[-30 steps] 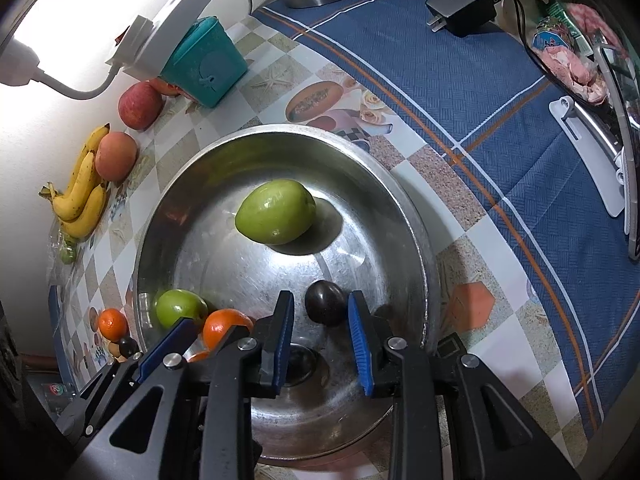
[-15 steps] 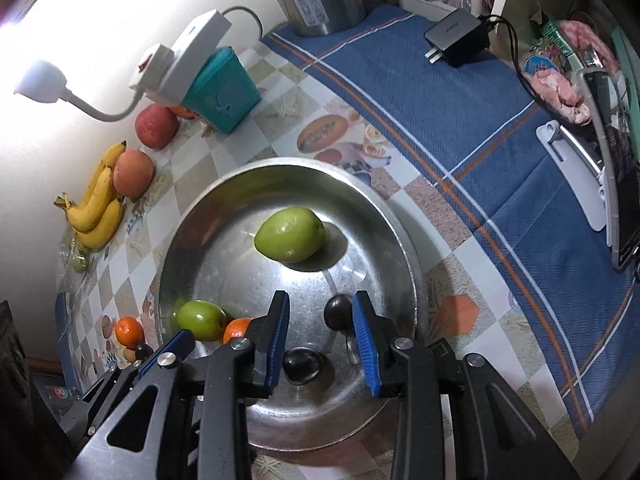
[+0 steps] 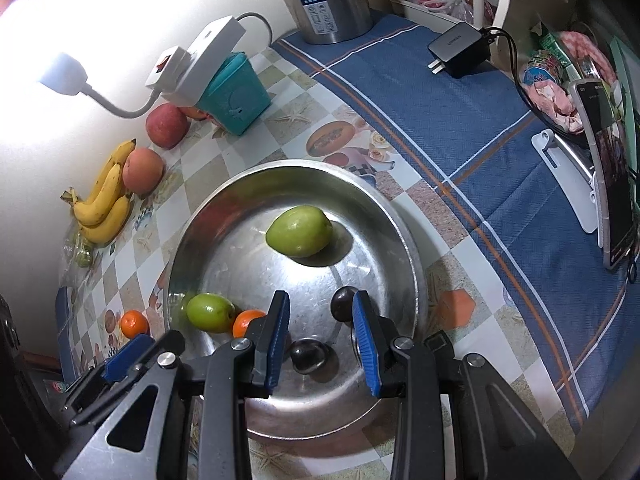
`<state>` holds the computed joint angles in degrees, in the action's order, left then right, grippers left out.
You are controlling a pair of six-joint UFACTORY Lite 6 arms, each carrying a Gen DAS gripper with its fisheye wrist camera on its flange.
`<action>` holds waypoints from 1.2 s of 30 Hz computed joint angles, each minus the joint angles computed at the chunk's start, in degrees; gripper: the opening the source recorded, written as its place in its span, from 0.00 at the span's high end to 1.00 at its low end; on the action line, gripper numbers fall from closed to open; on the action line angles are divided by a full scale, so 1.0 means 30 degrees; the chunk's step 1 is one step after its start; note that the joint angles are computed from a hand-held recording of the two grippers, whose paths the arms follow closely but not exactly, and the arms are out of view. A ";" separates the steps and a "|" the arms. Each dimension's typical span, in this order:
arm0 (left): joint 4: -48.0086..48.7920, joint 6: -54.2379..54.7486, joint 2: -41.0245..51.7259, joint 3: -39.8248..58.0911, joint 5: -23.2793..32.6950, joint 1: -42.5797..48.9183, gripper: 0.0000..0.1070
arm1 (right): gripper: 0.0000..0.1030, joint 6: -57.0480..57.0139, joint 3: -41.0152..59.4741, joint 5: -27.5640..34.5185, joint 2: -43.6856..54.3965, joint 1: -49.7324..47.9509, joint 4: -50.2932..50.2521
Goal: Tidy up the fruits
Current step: 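Withdraw both open tools from the bowl back over the table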
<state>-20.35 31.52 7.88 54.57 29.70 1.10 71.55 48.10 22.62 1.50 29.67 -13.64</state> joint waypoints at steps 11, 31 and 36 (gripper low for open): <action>-0.0870 0.1164 0.0485 0.0757 0.1031 0.3072 0.52 | 0.67 0.1351 0.1571 0.1338 0.0849 0.1773 -0.1453; 0.1555 -0.2477 0.2180 0.1522 0.1070 0.5215 0.07 | 0.22 0.1265 0.3558 0.1921 0.3536 0.2724 -0.1881; 0.1246 -0.2403 0.2251 0.1637 0.1066 0.5483 0.04 | 0.15 0.1032 0.4163 0.2135 0.4223 0.3004 -0.1887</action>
